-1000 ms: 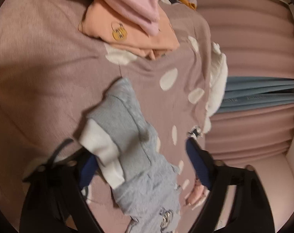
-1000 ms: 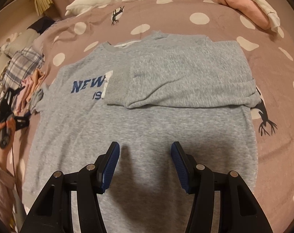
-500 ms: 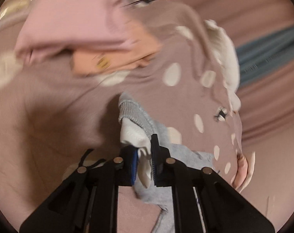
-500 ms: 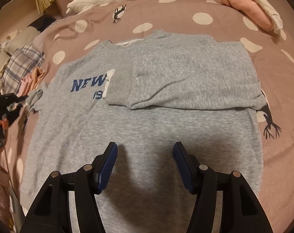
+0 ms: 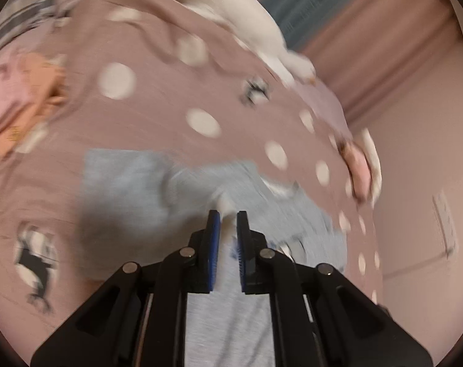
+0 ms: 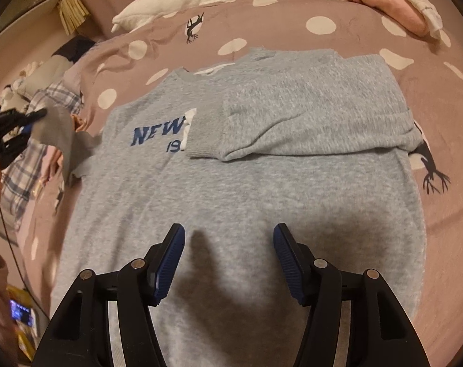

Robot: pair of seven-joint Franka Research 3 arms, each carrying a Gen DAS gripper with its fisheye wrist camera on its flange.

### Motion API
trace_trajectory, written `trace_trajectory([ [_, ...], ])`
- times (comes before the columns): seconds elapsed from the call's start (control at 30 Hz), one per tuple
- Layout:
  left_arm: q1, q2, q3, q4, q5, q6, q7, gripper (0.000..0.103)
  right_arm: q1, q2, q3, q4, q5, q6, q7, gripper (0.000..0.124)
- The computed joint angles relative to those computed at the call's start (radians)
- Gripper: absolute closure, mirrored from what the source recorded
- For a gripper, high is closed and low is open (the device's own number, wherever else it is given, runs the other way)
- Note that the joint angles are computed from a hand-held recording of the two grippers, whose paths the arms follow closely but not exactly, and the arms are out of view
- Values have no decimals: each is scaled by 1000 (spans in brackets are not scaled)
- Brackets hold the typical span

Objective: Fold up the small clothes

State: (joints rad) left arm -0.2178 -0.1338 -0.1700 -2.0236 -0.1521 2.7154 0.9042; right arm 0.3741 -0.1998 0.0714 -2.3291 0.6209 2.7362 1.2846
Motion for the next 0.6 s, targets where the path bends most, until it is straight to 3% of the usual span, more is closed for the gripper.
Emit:
trace_trajectory([
  [0.13,-32,139,-36,140,-36,-40,57,96,16,-17,-17,-20,72,2,-39,64],
  [0.27,-26,192,-67,175,-126,9,86,94,23,-25,-23,-24,124,-8,-60,64],
  [0.33,-22,180,-73,153,-139,28,73,85,40,-20,-41,-5,196,-40,-115,64],
  [0.43,-21,117,-63,66,-40,60,-31,61,57,14,-60,48,336,-117,-218,63],
  [0.47,-19,88,-60,28,-2,70,-80,42,53,27,-57,64,367,-140,-238,63],
  [0.5,-14,57,-59,-18,43,93,-139,30,52,60,-58,102,417,-185,-262,63],
  [0.6,-14,-27,-46,-140,96,132,-216,26,31,151,-30,204,513,-274,-288,63],
])
